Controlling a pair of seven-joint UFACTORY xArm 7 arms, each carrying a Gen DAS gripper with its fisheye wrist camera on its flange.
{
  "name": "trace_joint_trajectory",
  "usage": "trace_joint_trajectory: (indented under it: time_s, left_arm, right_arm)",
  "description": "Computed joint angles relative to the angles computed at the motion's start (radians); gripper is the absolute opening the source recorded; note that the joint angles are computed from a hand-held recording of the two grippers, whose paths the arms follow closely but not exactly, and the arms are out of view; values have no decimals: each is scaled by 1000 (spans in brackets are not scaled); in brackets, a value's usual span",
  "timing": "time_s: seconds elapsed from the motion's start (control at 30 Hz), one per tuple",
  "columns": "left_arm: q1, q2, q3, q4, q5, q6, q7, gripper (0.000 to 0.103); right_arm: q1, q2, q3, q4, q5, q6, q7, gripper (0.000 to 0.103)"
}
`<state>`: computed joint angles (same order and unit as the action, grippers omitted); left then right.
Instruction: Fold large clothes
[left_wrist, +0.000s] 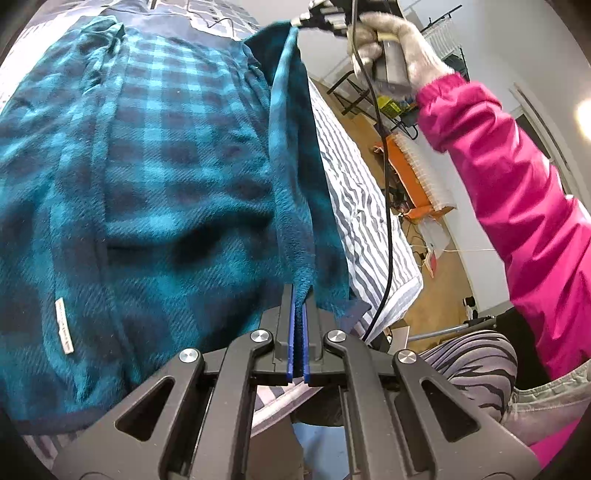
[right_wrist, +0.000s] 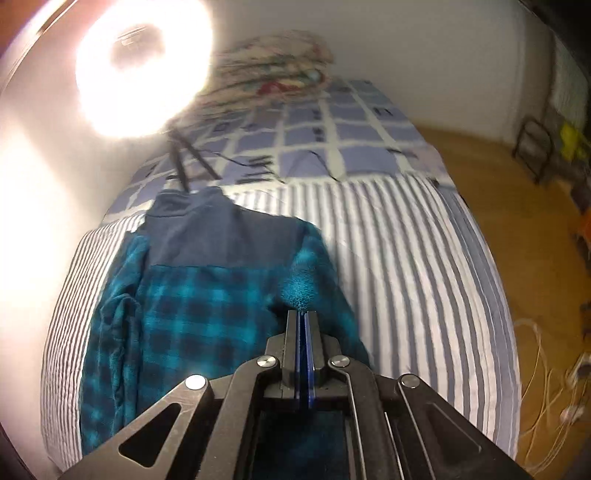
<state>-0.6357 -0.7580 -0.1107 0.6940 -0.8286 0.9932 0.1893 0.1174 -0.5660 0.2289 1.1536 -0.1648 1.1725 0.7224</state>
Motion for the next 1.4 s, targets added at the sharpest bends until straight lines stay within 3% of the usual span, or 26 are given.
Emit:
trace_joint_trajectory:
  time_s: [0.17, 0.33, 0.47, 0.6, 0.7, 0.77, 0.87, 1.1, 1.23, 1.4]
  left_arm:
    - [14, 1, 8, -11, 9, 2, -13, 0]
    - [29, 15, 9, -26, 17, 14, -37, 0]
    - [42, 30, 8, -38, 32, 23, -54, 0]
    - [46, 46, 6, -36, 38, 35, -67, 0]
    - [49, 38, -3, -36, 48, 29, -71, 0]
    - [48, 28, -3, -40, 52, 28, -72, 0]
    - [43, 20, -5, -44, 50, 27, -85, 0]
    - [36, -18, 11, -65, 53, 35, -75, 0]
    - [40, -5, 44, -71, 25, 45, -58, 0]
    - [52, -11, 41, -75, -2, 49, -53, 0]
  right_arm:
    - [31, 187, 49, 130, -58, -20, -45, 0]
    - [104, 363, 42, 175, -88, -90, -59, 0]
    - [158, 446, 11, 156, -92, -146, -62, 0]
    - [176, 442, -30, 76, -30, -198, -62, 2]
    - [170, 334, -52, -1, 28, -239, -36, 27]
    - [159, 228, -53, -55, 51, -258, -23, 29]
    - [150, 53, -49, -118, 100, -210, -11, 29]
    - [156, -330, -5, -251, 241, 45, 85, 29]
    - [206, -485, 67, -299, 361, 161, 180, 32]
    - [295, -567, 179, -364, 535, 196, 327, 35]
